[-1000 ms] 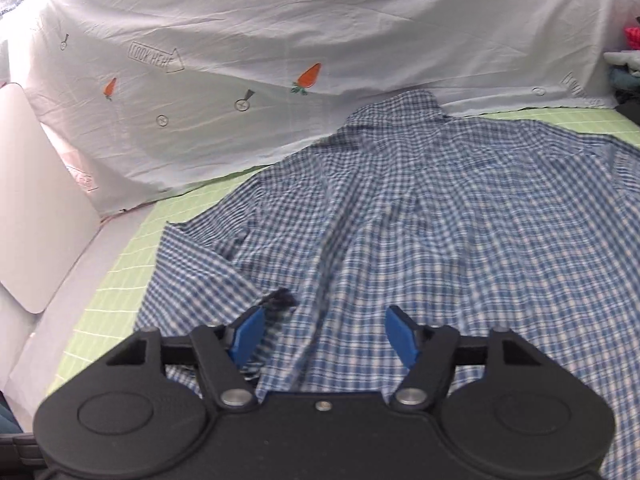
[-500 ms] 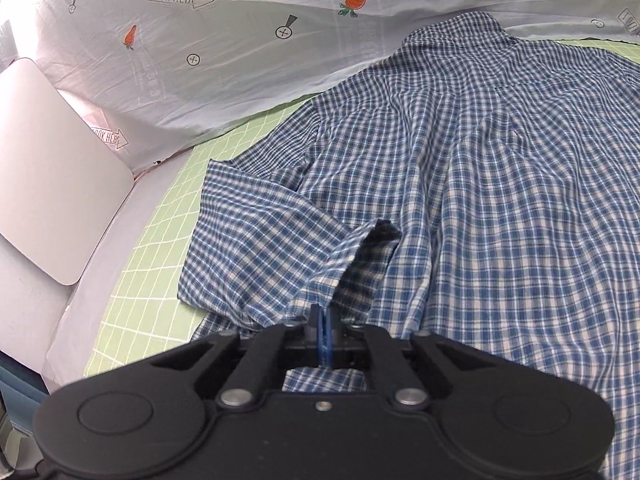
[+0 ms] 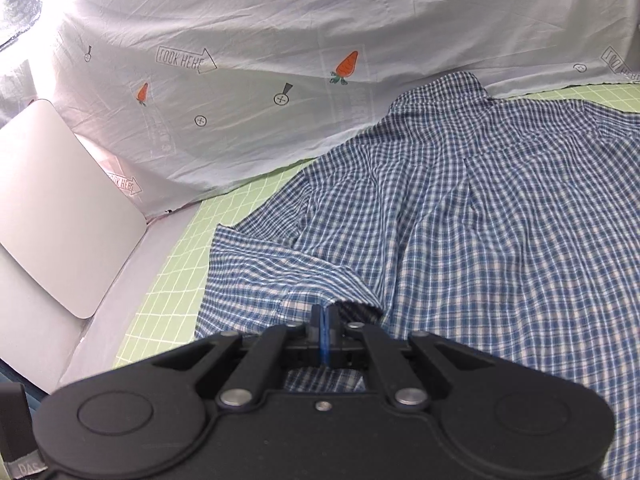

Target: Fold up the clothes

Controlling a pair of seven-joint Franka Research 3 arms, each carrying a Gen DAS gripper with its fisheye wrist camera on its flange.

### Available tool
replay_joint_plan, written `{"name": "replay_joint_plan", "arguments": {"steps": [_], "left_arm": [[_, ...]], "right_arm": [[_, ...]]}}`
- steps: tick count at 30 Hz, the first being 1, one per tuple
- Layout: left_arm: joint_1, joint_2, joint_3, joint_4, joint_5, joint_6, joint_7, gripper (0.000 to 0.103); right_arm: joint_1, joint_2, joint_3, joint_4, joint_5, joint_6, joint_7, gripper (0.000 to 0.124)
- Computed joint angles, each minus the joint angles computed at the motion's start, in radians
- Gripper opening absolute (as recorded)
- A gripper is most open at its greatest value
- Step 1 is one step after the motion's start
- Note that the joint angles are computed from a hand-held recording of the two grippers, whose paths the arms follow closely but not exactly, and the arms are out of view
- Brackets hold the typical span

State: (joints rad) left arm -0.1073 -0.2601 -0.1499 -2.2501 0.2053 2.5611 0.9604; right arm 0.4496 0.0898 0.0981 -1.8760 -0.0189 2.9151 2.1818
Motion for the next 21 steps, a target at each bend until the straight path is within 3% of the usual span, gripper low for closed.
{"name": "replay_joint_plan", "arguments": {"steps": [10,17,21], "left_arm": [[-0.03,0.079,-0.092,0.098,0.158,-0.044,-0.246,0.064],[-0.088,0.16,-0.117,0.172,0.246,-0.103,-0.394,0.064],[-0.123,0.211,-0.119,0.227,0.273,-0.191,-0.446,0.064]], "right_arm": [[-0.089,-0.057,0.025,-0.006,0.405,0.038,-0.487,0.0],[-0.138,-0.095,-0.019,-0.04,0.57,-0.006,-0.673,0.0],[-0.168,-0.091,-0.039,-0.042,0.65,-0.048,-0.77,0.0]]}}
